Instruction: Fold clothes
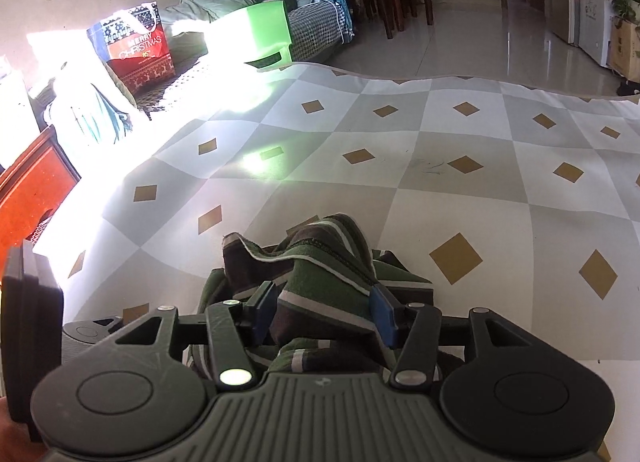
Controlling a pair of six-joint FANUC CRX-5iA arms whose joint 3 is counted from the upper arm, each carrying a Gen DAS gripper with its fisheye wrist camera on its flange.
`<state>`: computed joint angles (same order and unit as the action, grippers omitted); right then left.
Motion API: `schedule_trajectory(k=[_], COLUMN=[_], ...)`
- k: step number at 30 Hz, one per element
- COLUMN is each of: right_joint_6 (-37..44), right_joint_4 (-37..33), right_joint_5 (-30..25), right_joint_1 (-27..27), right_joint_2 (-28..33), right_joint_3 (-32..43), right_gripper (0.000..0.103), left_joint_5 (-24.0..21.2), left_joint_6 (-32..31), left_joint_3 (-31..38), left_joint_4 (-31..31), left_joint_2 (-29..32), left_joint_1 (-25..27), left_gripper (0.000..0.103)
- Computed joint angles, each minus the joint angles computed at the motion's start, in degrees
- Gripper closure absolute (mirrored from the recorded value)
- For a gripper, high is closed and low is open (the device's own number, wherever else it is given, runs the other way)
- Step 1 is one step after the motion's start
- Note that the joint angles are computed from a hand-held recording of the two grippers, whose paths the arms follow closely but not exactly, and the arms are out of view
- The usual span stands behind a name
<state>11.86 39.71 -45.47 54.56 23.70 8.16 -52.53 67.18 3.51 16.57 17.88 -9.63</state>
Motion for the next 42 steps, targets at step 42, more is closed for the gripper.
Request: schedule_trajectory(k=[42], right_joint_6=[-19.9], right_joint_4=[10.2], right_joint_5=[-17.2], right_joint_1=[6.6], right_joint_2=[-13.2], right_joint_3=[-13.0], right_gripper=[0.090], left_joint_5=[1.2], left_joint_6=[4.5], left_joint_3=[1.2], left_joint_4=[-4.9], left_joint_2=[-0.2], left_joint_1=[-0.9], left_gripper=[0.000])
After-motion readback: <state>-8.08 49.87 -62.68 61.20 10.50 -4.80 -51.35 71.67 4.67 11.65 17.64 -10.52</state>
